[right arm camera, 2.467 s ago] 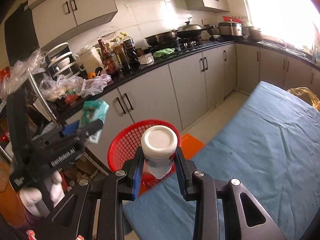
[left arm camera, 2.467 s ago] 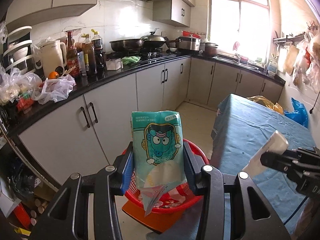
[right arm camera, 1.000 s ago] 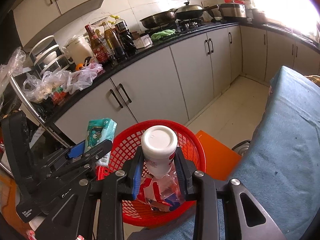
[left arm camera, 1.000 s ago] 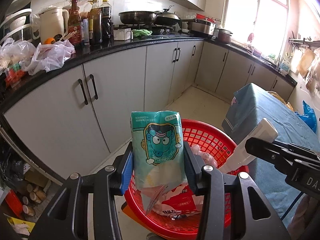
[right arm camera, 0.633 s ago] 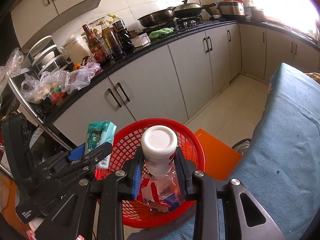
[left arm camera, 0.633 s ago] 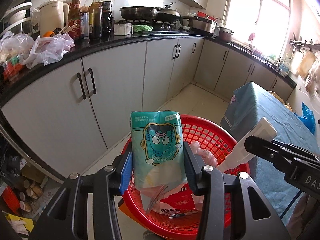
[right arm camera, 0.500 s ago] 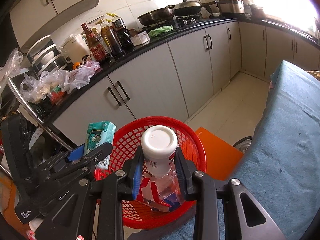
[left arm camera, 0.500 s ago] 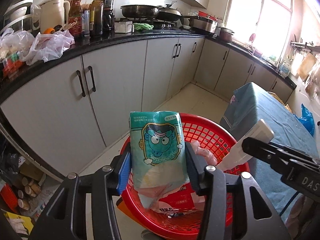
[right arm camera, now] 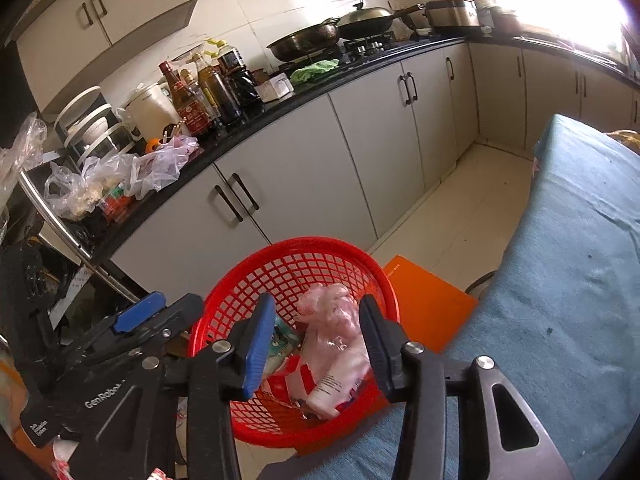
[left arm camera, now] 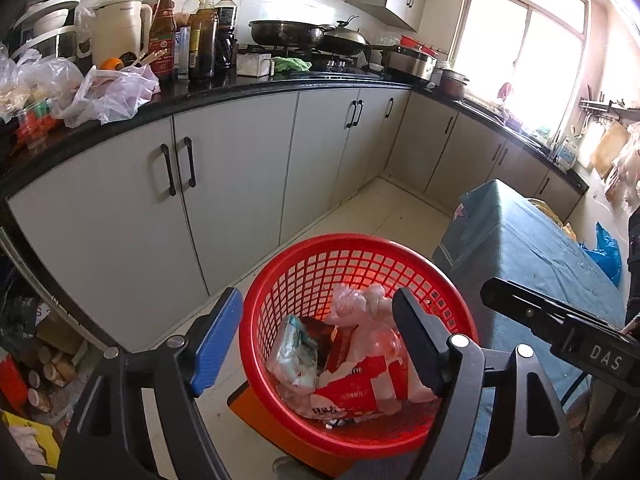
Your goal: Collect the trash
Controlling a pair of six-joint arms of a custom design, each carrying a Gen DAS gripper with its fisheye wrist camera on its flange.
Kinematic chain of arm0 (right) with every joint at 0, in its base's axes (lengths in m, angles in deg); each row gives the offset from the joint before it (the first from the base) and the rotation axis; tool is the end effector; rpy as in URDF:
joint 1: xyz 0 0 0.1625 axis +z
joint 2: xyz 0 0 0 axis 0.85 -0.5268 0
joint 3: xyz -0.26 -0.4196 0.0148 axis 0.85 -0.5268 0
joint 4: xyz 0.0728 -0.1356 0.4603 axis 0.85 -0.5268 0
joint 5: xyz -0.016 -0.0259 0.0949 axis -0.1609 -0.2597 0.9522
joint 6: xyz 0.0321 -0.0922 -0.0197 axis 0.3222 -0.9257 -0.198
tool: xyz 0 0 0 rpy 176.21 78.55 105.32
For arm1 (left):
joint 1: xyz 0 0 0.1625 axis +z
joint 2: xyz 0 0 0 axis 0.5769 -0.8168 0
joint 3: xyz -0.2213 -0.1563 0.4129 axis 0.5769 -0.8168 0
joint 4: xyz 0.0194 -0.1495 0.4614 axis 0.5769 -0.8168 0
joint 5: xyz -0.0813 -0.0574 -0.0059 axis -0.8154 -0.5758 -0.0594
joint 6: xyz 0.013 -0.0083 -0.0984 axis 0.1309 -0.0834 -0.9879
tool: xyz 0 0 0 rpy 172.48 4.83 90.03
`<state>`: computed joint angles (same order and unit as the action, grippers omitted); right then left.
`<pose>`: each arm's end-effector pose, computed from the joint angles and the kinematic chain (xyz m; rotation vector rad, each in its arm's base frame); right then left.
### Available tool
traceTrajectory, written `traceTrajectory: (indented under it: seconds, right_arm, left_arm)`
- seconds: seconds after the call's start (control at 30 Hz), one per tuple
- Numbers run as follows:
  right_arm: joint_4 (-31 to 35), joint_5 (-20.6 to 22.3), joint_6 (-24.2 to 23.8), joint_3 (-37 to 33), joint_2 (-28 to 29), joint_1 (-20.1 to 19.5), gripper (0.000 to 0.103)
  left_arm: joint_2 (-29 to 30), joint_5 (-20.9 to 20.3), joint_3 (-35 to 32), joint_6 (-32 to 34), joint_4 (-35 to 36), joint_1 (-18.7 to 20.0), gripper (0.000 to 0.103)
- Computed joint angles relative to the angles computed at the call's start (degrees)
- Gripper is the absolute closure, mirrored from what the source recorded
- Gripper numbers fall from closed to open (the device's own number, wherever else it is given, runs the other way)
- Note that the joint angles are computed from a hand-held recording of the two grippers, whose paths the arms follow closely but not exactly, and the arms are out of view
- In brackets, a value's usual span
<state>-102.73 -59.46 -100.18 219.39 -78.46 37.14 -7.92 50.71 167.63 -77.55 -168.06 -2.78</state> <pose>0.1580 -0.4393 0.2177 0.6118 -2.7067 0.8014 -0.2280 -0.4041 0.1090 0.2398 2.3134 -1.0747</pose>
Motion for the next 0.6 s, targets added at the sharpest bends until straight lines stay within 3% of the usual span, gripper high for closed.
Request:
traceTrajectory:
  seconds: [0.6]
  right_arm:
    - [-1.2, -3.1, -2.4, 5.2, -4.3, 0.3, 0.054]
  left_arm:
    - [-6.2, 3.5, 2.8, -23.0, 24.9, -7.2, 0.020]
